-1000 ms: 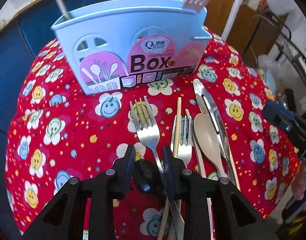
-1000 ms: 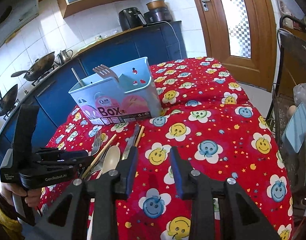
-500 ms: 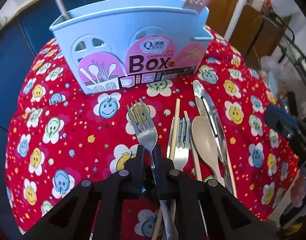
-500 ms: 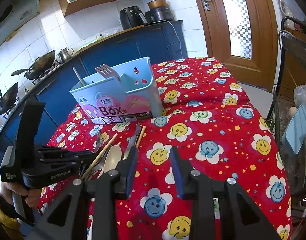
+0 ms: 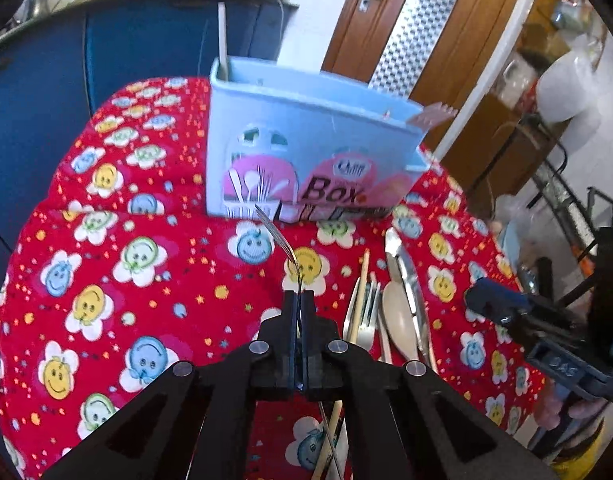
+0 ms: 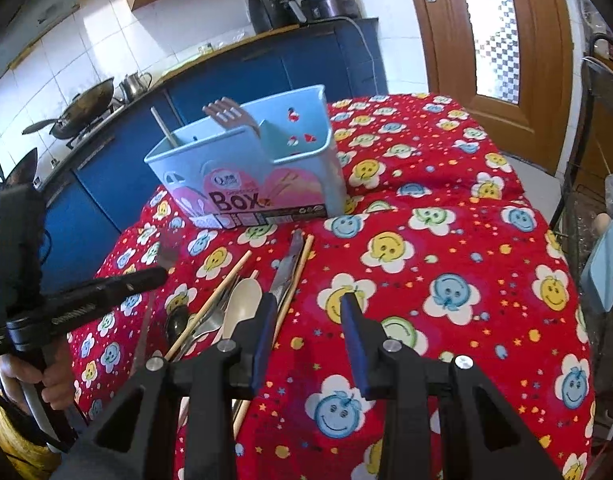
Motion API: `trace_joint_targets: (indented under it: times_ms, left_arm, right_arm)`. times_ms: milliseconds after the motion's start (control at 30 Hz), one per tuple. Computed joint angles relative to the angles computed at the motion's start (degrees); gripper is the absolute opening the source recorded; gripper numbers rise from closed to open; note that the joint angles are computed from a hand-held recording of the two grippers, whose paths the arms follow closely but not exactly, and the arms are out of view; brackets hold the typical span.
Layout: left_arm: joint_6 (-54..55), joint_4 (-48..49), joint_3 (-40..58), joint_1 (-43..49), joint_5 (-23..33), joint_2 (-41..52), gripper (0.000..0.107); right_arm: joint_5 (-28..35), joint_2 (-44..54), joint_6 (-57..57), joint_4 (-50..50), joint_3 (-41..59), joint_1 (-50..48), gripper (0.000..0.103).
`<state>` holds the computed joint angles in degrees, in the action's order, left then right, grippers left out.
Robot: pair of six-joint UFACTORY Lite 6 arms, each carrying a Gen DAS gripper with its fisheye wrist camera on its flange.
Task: Organize utensils
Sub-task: 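Grasp a metal fork with the left tool while the right tool grasps a metal knife, then lift the fork and knife with both tools and carry them over the caddy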
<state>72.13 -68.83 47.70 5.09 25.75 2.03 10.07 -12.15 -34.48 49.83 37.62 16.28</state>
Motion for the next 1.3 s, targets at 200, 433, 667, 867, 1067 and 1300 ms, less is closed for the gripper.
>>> trace_joint_targets:
  times_ms: [200, 433, 667, 867, 1067, 1300]
  left_arm:
    - [11.3, -9.5, -3.9, 3.1, 1.2, -5.6, 0.001]
    - [18.9, -16.0, -6.1, 5.9, 2.6, -9.4, 0.001]
    - [20.2, -17.1, -6.1, 7.8, 4.8, -8.8, 0.001]
    - [21.4, -18.3, -6.9, 8.2, 5.3, -9.7, 0.001]
    - [22.6, -19.7, -7.4, 8.4, 5.6, -10.3, 0.001]
    - [26.0, -24.2, -8.5, 9.5, 7.2, -12.3, 0.001]
  right_arm:
    - [5.4, 7.7, 0.7, -1.1, 6.8, -0.2, 0.023]
    - [9.7, 18.0, 7.4, -7.6, 15.4, 0.3, 0.010]
    - [10.6, 21.0, 13.7, -14.0, 18.9, 1.7, 0.006]
    - [10.3, 20.4, 11.9, -11.5, 19.2, 0.6, 0.004]
    - [11.5, 15.4, -0.5, 1.3, 15.0, -3.5, 0.002]
    - [12.0, 7.3, -11.9, 14.5, 8.6, -7.0, 0.002]
